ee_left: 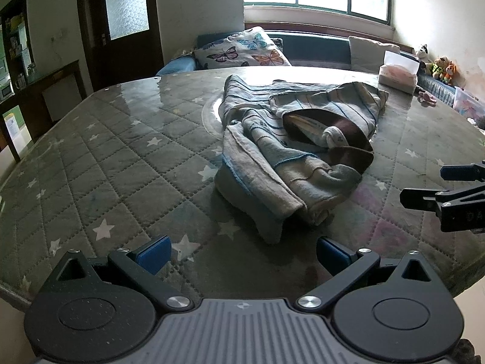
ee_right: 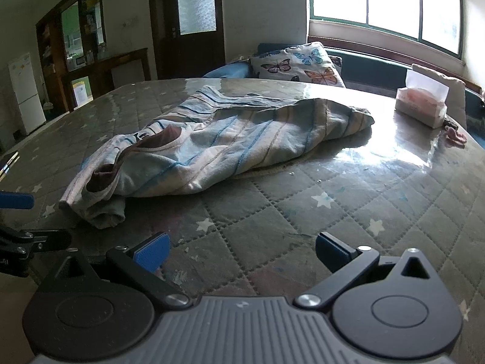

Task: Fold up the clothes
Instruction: 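Reach both grippers toward the crumpled blue striped shirt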

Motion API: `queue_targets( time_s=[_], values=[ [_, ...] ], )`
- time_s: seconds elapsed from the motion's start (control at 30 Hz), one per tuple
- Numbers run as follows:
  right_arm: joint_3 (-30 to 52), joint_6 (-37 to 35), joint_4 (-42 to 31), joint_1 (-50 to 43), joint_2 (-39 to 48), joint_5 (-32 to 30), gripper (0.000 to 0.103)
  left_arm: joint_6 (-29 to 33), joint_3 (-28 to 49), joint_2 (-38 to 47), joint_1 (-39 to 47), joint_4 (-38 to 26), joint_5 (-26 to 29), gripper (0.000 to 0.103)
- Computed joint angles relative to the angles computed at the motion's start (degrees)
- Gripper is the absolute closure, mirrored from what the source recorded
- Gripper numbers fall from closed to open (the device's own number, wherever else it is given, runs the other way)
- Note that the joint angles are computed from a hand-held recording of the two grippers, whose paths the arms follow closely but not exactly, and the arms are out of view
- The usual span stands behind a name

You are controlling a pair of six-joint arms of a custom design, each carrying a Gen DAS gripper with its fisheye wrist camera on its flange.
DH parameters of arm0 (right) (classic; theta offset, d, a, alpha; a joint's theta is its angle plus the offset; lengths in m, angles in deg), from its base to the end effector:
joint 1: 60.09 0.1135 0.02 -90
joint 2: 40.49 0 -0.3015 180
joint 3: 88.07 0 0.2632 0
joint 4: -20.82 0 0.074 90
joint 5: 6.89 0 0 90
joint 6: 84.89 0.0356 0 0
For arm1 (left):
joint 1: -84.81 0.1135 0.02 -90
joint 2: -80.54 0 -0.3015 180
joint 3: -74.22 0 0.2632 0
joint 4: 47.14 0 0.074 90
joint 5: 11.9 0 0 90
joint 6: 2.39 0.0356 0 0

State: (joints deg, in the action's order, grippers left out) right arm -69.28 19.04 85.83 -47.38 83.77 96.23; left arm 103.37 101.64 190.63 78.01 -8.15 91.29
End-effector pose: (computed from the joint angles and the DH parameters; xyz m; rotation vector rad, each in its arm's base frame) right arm 0.1990 0.0366 0.0385 0.1435 2.2504 -0.0126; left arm 0.2331 -0.0360 0.0606 0.5646 2.2459 -0.1893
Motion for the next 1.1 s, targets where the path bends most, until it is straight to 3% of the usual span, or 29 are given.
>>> queue_targets(
  time_s=[0.57, 0.8, 1.1],
  values=[
    [4.6, -3.2, -10.1, -3.0, -5.2, -1.2, 0.000, 0.4, 3.4, -2.6, 2.6, -4.1, 1.0, 0.000],
    [7.8, -5.4, -16.0, -6.1, -8.1, -3.5, 0.000, -1.8, 7.4, -5.5, 2.9, -9.1, 0.3, 0.000],
    [14.0, -8.5, -25.0, -11.2, -11.2, -7.6, 0.000, -3.4, 13.6, -9.3, 3.9, -16.9, 7.3, 0.000]
  ],
)
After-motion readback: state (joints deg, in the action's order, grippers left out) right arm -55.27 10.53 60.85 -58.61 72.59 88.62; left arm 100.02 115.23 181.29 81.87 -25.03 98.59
